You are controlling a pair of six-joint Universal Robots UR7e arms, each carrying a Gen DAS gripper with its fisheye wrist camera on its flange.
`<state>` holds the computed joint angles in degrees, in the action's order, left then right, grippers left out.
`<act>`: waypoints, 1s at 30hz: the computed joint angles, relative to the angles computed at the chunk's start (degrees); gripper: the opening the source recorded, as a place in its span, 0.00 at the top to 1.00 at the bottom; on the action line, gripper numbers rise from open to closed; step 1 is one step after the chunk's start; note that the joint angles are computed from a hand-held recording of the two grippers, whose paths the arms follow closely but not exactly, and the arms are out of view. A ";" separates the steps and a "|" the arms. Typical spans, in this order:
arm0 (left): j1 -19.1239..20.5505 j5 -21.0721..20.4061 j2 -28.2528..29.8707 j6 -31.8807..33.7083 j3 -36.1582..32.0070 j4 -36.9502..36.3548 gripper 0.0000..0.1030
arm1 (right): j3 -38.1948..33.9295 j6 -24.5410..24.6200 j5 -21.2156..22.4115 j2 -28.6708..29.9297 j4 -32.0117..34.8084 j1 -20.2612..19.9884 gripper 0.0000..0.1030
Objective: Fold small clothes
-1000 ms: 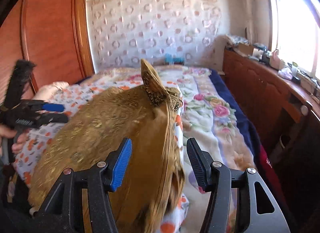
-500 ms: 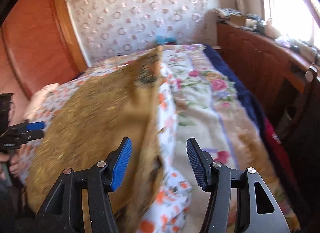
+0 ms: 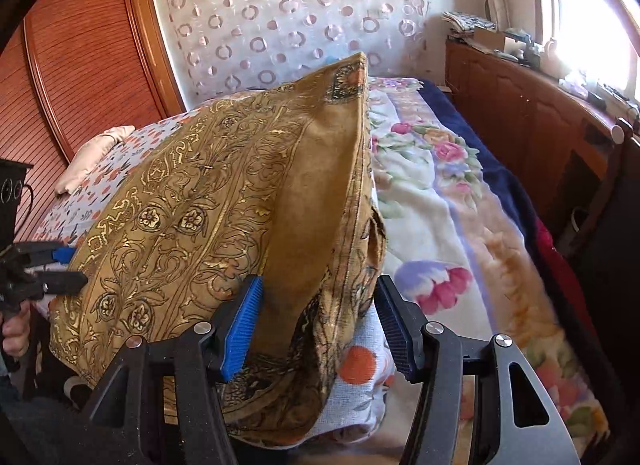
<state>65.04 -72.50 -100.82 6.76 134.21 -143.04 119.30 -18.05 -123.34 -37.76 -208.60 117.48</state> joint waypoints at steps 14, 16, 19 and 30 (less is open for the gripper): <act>-2.41 3.89 -5.79 3.60 1.57 -1.92 0.95 | 6.50 0.27 2.60 -0.63 -7.64 -0.19 0.42; -2.17 4.46 -5.83 3.34 1.54 -1.76 0.95 | 6.09 0.78 2.99 -0.16 -7.43 -0.13 0.42; -0.76 4.59 -5.10 3.10 1.81 -1.81 0.95 | 5.16 1.58 3.82 0.49 -6.71 -0.38 0.41; 0.07 5.57 -4.02 2.78 2.95 -2.67 0.95 | 2.00 3.82 2.04 1.77 -3.82 -0.70 0.41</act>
<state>65.12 -66.93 -104.84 9.54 137.16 -145.71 121.30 -14.23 -121.30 -35.99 -212.42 116.79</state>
